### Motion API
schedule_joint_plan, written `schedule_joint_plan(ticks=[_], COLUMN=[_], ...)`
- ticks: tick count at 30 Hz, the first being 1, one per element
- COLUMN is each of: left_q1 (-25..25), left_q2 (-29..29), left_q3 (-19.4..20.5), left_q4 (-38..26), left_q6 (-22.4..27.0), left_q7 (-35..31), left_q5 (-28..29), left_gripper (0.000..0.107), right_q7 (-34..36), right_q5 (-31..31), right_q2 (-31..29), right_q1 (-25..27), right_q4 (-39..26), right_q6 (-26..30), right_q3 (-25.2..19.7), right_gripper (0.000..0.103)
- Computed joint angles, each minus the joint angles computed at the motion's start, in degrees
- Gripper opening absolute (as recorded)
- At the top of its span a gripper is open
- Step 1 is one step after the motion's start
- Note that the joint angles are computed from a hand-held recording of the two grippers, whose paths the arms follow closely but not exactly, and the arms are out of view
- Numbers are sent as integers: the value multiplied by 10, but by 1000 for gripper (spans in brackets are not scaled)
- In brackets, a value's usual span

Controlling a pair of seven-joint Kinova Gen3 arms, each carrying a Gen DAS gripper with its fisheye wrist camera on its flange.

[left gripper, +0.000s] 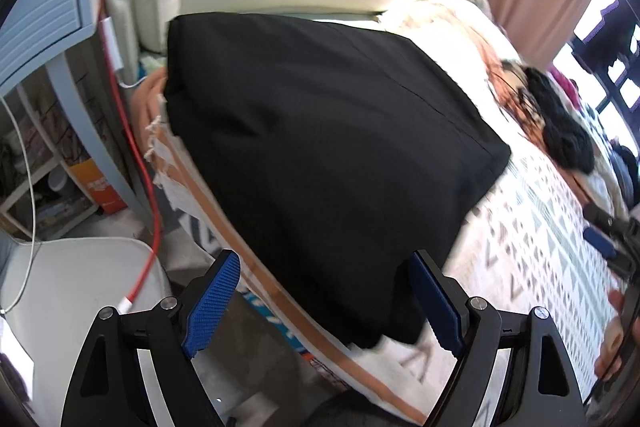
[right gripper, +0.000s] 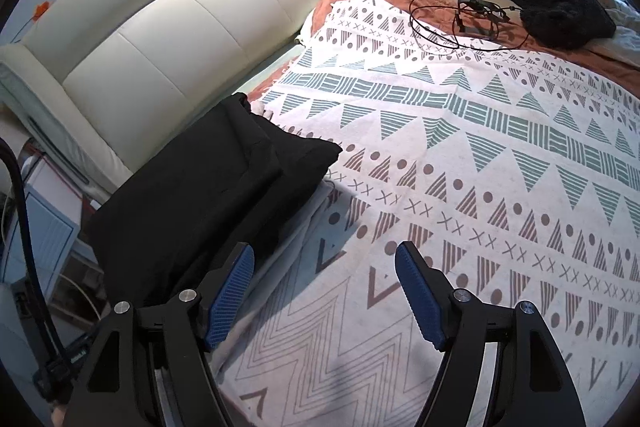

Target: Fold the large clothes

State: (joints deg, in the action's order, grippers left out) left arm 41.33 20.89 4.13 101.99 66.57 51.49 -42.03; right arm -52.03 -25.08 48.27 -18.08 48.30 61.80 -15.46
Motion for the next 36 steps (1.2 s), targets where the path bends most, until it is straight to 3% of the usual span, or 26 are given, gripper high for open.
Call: schedule_joint_plan(ticks=[6, 10, 14, 16, 20, 36], left_q1=[30, 47, 65, 75, 101, 179], left_q2=[34, 47, 64, 73, 98, 158], left_q3=[3, -3, -10, -14, -25, -61], left_q4=[-98, -143, -185, -205, -254, -352], left_q6=[90, 121, 147, 158, 189, 197], left_q7=[-66, -94, -122, -138, -174, -269], left_q5=[-12, -27, -46, -59, -90, -155], left_gripper=[87, 87, 87, 93, 101, 102], right_q7=[39, 71, 99, 115, 168, 406], right_q5=[-18, -39, -55, -63, -96, -286], right_q2=[-22, -42, -64, -76, -105, -213], right_q1=[47, 85, 116, 132, 177, 332], right_q4=[35, 64, 95, 113, 161, 348], right_q6=[-7, -20, -38, -51, -86, -164], right_q3=[-8, -14, -13, -13, -23, -25], right_gripper=[74, 87, 90, 95, 96, 101])
